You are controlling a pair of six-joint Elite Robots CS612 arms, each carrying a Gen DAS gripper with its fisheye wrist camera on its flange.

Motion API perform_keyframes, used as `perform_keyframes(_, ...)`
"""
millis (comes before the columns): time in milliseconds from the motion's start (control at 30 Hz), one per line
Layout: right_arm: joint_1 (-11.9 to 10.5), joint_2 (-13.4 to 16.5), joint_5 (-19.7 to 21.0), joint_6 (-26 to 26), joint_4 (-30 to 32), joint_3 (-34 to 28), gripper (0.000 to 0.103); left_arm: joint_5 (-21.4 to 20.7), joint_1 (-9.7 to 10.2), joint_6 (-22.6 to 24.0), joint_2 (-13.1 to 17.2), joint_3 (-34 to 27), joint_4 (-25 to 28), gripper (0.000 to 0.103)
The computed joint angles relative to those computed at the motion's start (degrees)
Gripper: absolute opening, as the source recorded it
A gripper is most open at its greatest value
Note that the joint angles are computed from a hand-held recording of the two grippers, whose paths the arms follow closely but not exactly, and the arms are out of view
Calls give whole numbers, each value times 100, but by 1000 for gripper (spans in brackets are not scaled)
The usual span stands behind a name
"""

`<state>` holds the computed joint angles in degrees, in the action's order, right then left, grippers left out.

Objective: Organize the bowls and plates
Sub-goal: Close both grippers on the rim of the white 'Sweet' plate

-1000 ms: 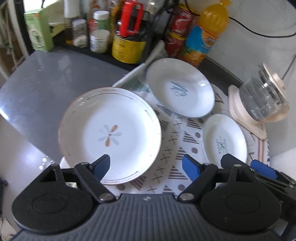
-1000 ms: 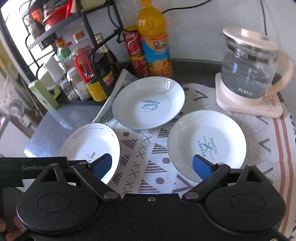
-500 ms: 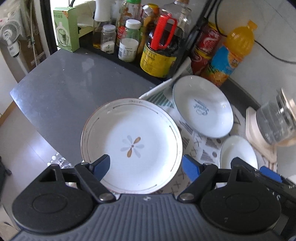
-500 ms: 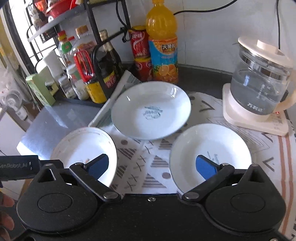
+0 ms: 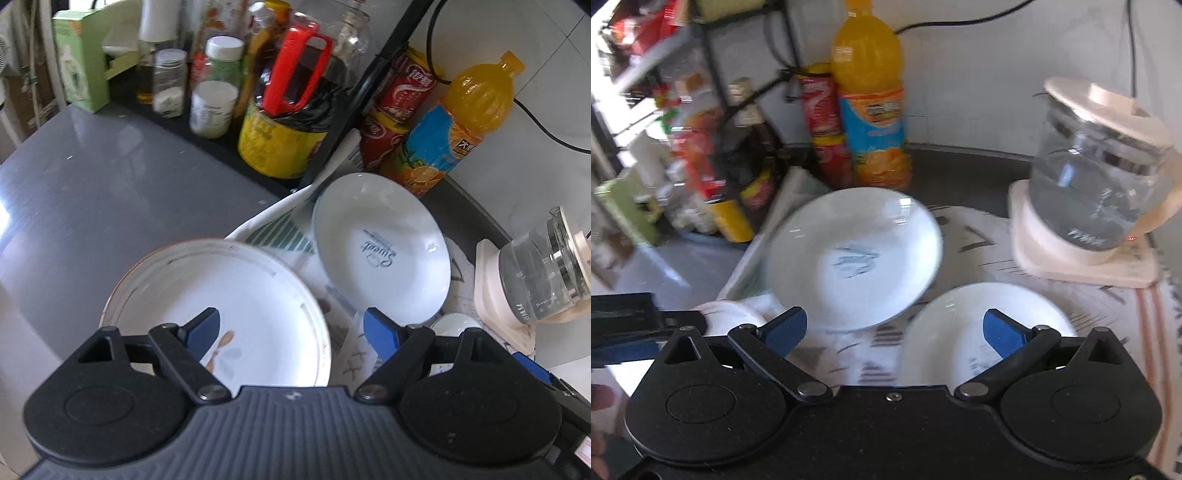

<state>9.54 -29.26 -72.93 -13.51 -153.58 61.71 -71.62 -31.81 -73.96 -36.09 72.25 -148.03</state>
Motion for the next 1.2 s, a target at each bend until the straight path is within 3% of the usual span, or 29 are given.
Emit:
perform_keyframes(133,10,204,77,447,259,-396,101,-94,108,324,162,-262,-113,84)
perform_keyframes(333,-20,493,259,1245,701,-937,89,-259,248,579,416,-638,-215,84)
perform_keyframes(500,-67,742,446,2090,1127,-1363,88,-654,384,351,601,-824,-293,83)
perform_keyframes(600,-95,912,544,2443,1395,-1628,78,-847,446,246,706,-887,-414,80)
perform_keyframes(733,-130,1060,726,2827,1611,-1842,66,-1005,502,180,817,-984,-486,66)
perform_keyframes(933,-134,1202,840,3034,1727,-2045,62,-1399,604,-8,991,-1132,-595,42)
perform_keyframes(1200,-103,1446,936,3271,2045,-2430,48,-1664,690,-138,1142,-1271,-626,25)
